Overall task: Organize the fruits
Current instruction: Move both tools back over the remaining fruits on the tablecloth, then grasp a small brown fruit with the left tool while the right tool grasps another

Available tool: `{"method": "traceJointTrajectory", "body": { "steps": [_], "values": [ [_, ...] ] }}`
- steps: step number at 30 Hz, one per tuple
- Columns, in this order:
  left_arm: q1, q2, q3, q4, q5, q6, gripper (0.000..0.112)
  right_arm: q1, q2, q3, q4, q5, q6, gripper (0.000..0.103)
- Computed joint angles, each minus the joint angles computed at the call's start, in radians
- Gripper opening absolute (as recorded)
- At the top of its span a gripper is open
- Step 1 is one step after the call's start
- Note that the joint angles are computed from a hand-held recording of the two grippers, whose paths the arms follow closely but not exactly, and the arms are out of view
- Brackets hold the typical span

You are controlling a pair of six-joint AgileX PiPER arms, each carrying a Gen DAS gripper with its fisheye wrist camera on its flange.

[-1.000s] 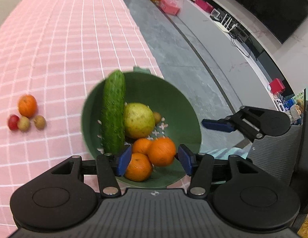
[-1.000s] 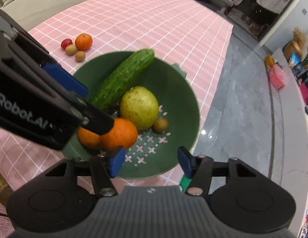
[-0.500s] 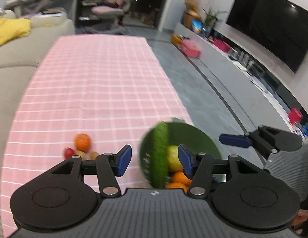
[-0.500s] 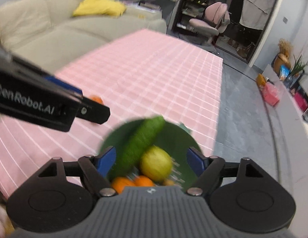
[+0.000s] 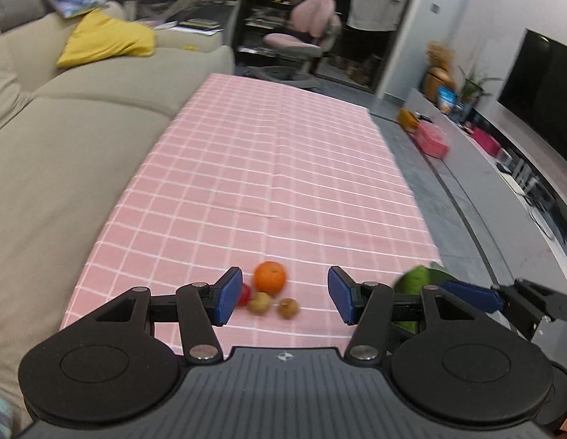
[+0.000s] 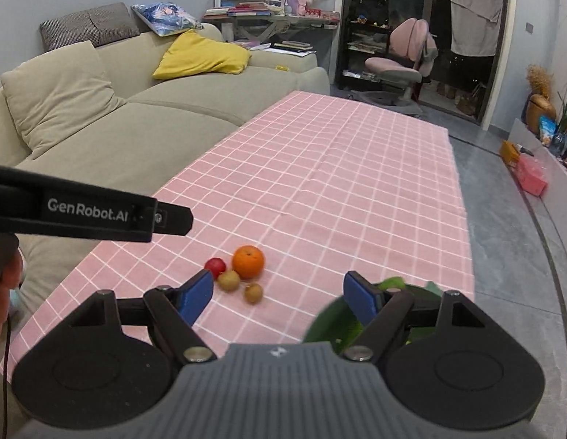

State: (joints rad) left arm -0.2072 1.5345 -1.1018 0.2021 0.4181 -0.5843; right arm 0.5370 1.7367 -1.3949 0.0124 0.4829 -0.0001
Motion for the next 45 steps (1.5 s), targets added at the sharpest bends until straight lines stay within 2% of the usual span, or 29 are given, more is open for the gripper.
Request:
{"method": "traceJointTrajectory", "body": {
  "steps": [3,6,10,16,18,25,28,33,38,45],
  "values": [
    [0.053,0.004,0.031,-0.059,-0.035,0.042,0.064,0.010,0.055,-0.050,0.027,0.020,-0.009,0.075],
    [0.097,0.011,0.063,-0.119,-0.072,0.111,0.063,0.016,0.107,-0.091,0.036,0.040,-0.011,0.066],
    [0.131,0.049,0.080,-0.201,-0.114,0.206,0.063,0.015,0.176,-0.147,0.050,0.058,-0.021,0.063],
    [0.176,0.101,0.107,-0.510,-0.170,0.533,0.056,0.013,0.304,-0.292,0.062,0.130,-0.071,0.054],
    [0.188,0.119,0.110,-0.598,-0.170,0.624,0.055,0.012,0.341,-0.335,0.067,0.154,-0.094,0.051],
    [0.233,0.197,0.100,-0.917,-0.149,0.899,0.054,-0.005,0.473,-0.506,0.106,0.261,-0.162,0.049],
    [0.234,0.235,0.070,-0.929,-0.133,0.913,0.054,-0.011,0.524,-0.581,0.130,0.314,-0.192,0.047],
    [0.240,0.280,0.028,-0.984,-0.098,0.963,0.048,-0.011,0.609,-0.712,0.151,0.418,-0.214,0.034],
    [0.240,0.320,-0.004,-1.044,-0.047,1.017,0.046,-0.004,0.678,-0.828,0.118,0.489,-0.209,0.032],
    [0.237,0.350,-0.041,-1.044,-0.014,0.982,0.045,-0.011,0.752,-0.946,0.131,0.568,-0.238,0.029]
  ]
}}
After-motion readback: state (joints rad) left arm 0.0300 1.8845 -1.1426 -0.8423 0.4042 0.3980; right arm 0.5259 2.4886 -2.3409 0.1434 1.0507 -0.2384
